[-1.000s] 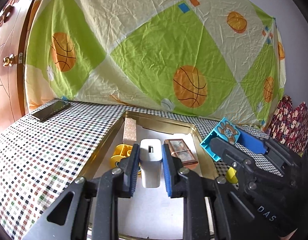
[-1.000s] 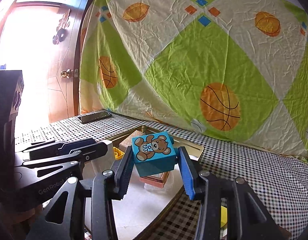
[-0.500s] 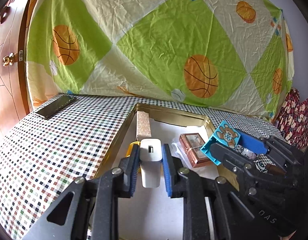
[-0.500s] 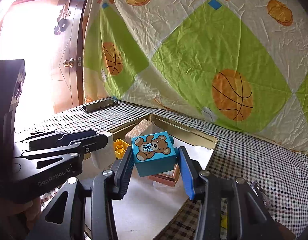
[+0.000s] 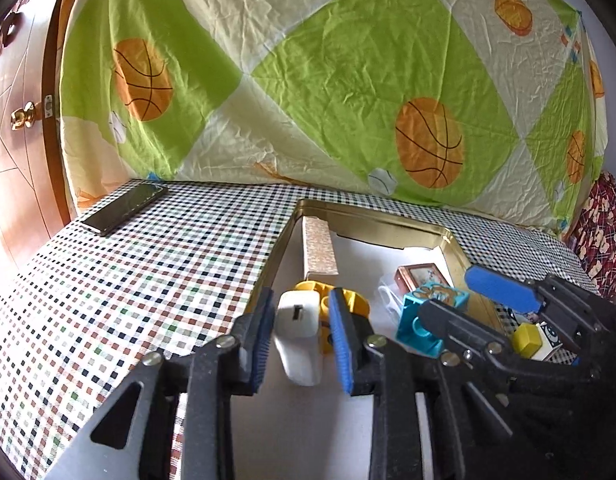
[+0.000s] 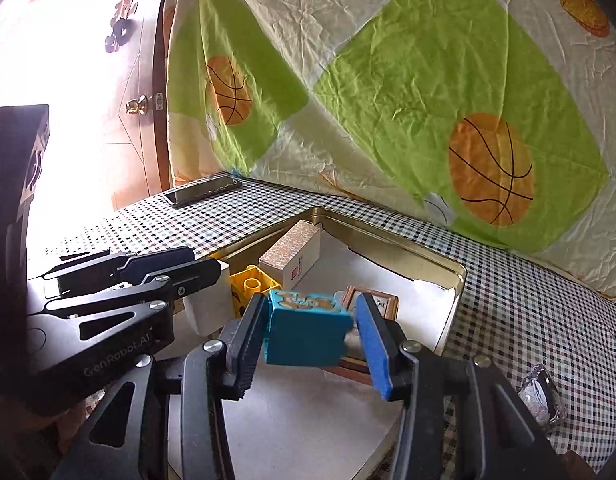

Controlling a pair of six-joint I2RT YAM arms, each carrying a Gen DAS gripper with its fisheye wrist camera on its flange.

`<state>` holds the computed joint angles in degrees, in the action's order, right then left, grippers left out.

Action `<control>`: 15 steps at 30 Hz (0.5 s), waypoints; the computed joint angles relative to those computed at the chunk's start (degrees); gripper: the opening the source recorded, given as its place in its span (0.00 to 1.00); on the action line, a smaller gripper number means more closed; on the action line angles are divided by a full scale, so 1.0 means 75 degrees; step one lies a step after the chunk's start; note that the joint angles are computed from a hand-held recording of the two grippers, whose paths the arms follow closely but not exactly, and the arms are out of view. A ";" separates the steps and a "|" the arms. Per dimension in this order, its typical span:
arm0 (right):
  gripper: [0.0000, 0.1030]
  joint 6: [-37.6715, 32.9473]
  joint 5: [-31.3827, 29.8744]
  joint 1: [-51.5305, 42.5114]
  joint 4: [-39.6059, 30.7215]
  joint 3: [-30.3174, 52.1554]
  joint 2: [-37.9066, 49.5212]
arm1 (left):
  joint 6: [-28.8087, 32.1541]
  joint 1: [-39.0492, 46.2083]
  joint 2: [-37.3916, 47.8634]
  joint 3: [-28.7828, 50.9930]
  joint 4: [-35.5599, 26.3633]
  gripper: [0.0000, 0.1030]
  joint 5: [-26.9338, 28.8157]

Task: Organize rigid objects
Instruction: 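Lower the teddy-bear block and white plug into the tin and open both grippers, then grasp the moon-print block with right gripper while left approaches the yellow cube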

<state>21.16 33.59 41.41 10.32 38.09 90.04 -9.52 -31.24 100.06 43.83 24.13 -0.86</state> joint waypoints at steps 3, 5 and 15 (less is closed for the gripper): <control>0.67 0.0112 0.0246 0.0079 0.0052 -0.0277 -0.0361 | -0.0138 0.0035 -0.0152 -0.0220 0.0279 0.71 -0.0195; 0.68 0.0234 0.0441 0.0179 -0.0010 -0.0584 -0.0799 | -0.0312 0.0036 -0.0316 -0.0467 0.0573 0.89 -0.0220; 0.70 0.1277 0.1991 0.0497 -0.2913 -0.2718 -0.5342 | -0.0181 -0.1711 -0.0816 -0.0874 0.0983 0.91 -0.0844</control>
